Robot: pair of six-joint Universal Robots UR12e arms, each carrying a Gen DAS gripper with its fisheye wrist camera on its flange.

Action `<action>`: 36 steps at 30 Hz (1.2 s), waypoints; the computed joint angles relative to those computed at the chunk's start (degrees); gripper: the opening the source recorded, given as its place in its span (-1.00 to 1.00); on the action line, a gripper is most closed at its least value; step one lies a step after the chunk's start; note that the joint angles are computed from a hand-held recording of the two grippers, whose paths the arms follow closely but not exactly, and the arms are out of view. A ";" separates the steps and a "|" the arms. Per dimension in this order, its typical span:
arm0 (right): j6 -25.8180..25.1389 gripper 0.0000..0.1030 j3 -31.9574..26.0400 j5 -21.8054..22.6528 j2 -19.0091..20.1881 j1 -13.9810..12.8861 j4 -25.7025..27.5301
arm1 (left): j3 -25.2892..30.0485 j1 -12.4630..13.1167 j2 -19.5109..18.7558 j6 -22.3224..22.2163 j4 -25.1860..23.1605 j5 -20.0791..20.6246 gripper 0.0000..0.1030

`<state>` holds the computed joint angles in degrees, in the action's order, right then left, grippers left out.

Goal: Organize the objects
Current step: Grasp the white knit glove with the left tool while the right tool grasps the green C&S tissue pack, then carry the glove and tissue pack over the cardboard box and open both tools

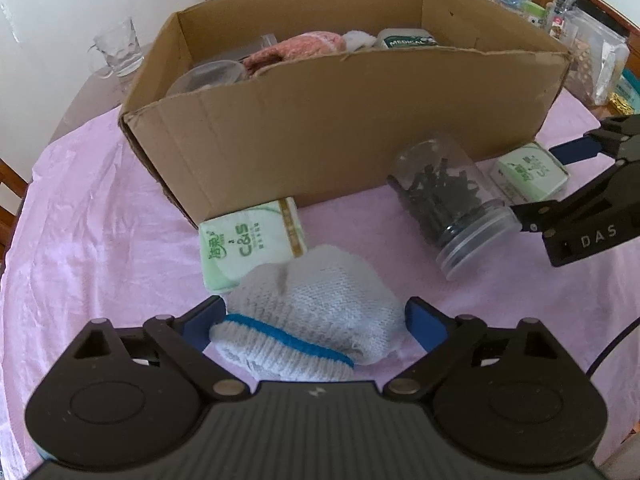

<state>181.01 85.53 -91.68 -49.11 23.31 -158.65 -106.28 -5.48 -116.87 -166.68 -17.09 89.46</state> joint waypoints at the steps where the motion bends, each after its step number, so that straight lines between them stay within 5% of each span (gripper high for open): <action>1: 0.00 0.98 -0.06 -0.03 -0.04 0.05 0.14 | 0.11 -0.13 -0.11 -0.14 -0.02 0.42 0.78; 11: 0.34 0.44 -0.77 -1.64 -0.58 0.59 2.62 | 0.28 0.45 0.48 -1.60 -1.13 -1.32 0.66; 36: -3.20 0.33 0.78 1.23 -4.42 0.08 4.21 | 0.49 2.27 4.80 3.12 -8.80 -5.46 0.62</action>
